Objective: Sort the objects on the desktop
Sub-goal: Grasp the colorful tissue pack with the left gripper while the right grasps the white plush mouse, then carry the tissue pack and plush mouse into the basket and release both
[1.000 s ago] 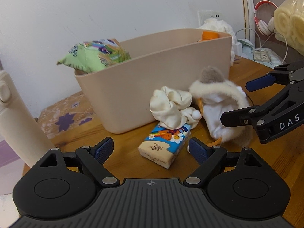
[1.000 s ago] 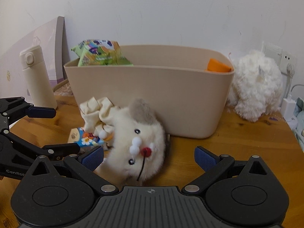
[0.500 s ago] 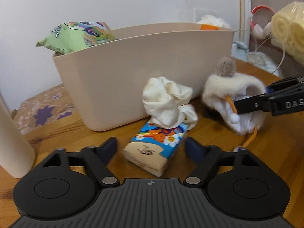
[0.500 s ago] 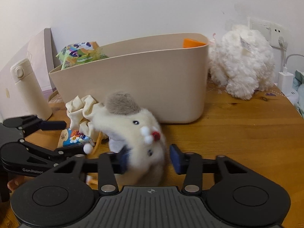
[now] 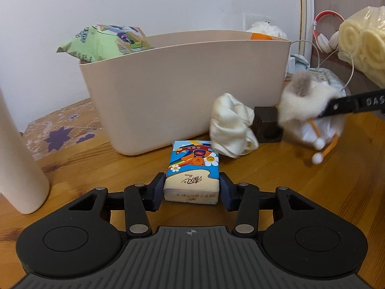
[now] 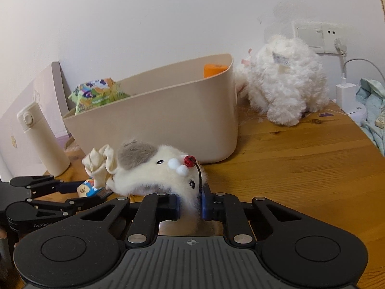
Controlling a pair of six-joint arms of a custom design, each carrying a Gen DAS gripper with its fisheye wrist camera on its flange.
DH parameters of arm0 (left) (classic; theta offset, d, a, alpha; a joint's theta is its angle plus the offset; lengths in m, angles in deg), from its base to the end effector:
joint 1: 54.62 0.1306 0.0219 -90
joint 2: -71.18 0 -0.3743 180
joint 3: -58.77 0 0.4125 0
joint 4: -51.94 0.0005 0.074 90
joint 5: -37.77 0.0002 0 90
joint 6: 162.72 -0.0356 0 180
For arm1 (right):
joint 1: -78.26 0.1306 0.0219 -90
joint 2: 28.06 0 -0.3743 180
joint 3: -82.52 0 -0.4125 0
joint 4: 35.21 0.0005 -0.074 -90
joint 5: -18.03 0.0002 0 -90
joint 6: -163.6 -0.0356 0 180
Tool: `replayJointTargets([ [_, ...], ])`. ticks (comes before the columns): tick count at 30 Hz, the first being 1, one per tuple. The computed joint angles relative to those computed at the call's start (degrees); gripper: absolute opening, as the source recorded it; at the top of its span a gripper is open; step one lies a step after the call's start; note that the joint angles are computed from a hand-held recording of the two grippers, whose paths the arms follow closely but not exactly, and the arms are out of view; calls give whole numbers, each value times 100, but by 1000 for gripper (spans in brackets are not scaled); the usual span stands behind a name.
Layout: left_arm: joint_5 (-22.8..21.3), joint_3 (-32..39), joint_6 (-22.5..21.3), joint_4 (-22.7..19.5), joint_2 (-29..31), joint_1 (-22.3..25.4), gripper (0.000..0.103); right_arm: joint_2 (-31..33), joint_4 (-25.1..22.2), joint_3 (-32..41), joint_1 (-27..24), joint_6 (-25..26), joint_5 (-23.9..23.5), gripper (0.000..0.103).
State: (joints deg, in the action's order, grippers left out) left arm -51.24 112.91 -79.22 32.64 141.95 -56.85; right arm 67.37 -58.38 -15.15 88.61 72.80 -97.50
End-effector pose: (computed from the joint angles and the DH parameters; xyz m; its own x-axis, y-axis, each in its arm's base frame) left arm 0.3822 -0.0160 0.3015 -0.5766 0.1357 -0.8057 0.1189 0.9895 0.0816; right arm 0.5330 0.1124 0.3468 -0.5889 -0.0948 -0.8026 -0.4958 0.8267 0.2662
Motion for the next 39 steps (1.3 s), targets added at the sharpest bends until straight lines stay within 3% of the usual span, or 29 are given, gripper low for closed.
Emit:
replayJointTargets([
  [24,-311,-48,-384,-194,-1262,40,47,-751,387,-138,-251,51,-88,14],
  [39,-605,901,-199,100,-658,47,48,-422,606,610,-109,49,166,14],
])
